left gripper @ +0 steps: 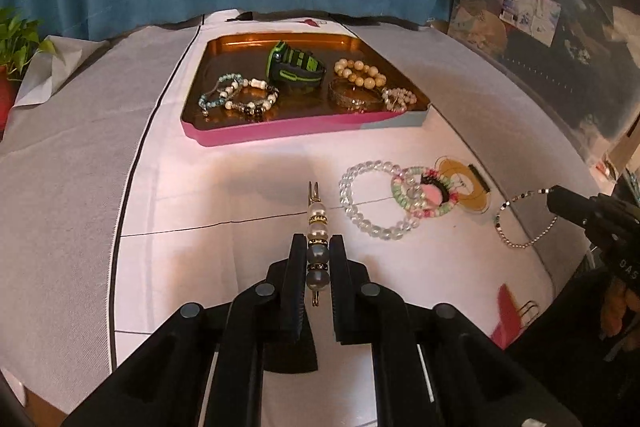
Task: Organize jewelry
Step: 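Lift the brooch with the left gripper while the right grasps and lifts the silver ball-chain bracelet, then carry the brooch and chain bracelet over the tray and open both grippers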
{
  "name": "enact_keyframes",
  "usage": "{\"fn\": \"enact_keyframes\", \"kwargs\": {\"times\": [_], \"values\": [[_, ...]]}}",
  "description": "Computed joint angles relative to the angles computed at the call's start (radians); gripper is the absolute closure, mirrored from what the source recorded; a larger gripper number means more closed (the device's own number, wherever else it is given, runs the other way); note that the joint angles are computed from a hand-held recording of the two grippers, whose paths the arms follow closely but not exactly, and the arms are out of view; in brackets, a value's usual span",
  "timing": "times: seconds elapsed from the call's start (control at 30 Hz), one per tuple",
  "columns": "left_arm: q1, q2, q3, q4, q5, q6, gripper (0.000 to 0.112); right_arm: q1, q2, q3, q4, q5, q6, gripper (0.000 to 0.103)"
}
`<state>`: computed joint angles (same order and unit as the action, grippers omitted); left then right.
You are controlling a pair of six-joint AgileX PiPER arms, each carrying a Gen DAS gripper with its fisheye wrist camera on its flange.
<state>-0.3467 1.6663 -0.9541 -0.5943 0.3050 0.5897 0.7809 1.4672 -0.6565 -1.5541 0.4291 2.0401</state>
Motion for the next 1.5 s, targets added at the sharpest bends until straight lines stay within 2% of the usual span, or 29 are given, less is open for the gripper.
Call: {"fn": "enact_keyframes", "kwargs": {"times": [0.23,0.47,0.53,0.6,0.7,0.77,0.87,0.93,1.1,1.2,1.3,1.5], "values": [[-0.018,-0.057,-0.050,0.153,0.024,-0.162,0.104,-0.011,-0.097,-0.060,0.170,0.006,-0.188,0.100],[-0.007,-0.102,-0.158,0.103,0.081,-0.114,0.104,0.050,-0.132,-0.251,0.367,0.136,-0.493,0.100],[-0.011,-0.104,-0.206,0.129,0.093,-0.126,0.104,0.058,-0.122,-0.321,0.384,0.168,-0.535,0.099],[-0.007,-0.099,-0.247,0.121,0.107,-0.112,0.104,0.038,-0.112,-0.379,0.426,0.137,-0.600,0.099],[0.015,-0.077,-0.315,0.078,0.146,-0.071,0.104,0.023,-0.052,-0.497,0.479,0.142,-0.713,0.100],[0.027,-0.060,-0.354,0.061,0.167,-0.056,0.104,0.034,-0.001,-0.567,0.472,0.194,-0.747,0.100],[0.043,-0.035,-0.396,0.035,0.186,-0.031,0.104,0.025,0.084,-0.676,0.518,0.222,-0.857,0.100],[0.052,-0.004,-0.437,0.035,0.196,-0.026,0.104,0.015,0.126,-0.718,0.509,0.222,-0.875,0.100],[0.085,0.079,-0.540,-0.008,0.217,0.005,0.104,-0.071,0.225,-0.833,0.634,0.149,-0.997,0.100],[0.115,0.159,-0.650,-0.047,0.259,0.013,0.104,-0.129,0.277,-0.900,0.703,0.114,-1.078,0.100],[0.137,0.261,-0.796,-0.049,0.305,-0.010,0.104,-0.208,0.360,-1.015,0.871,0.076,-1.238,0.099],[0.141,0.512,-1.152,0.043,0.429,-0.126,0.104,-0.323,0.556,-1.260,1.192,0.084,-1.533,0.099]]}}
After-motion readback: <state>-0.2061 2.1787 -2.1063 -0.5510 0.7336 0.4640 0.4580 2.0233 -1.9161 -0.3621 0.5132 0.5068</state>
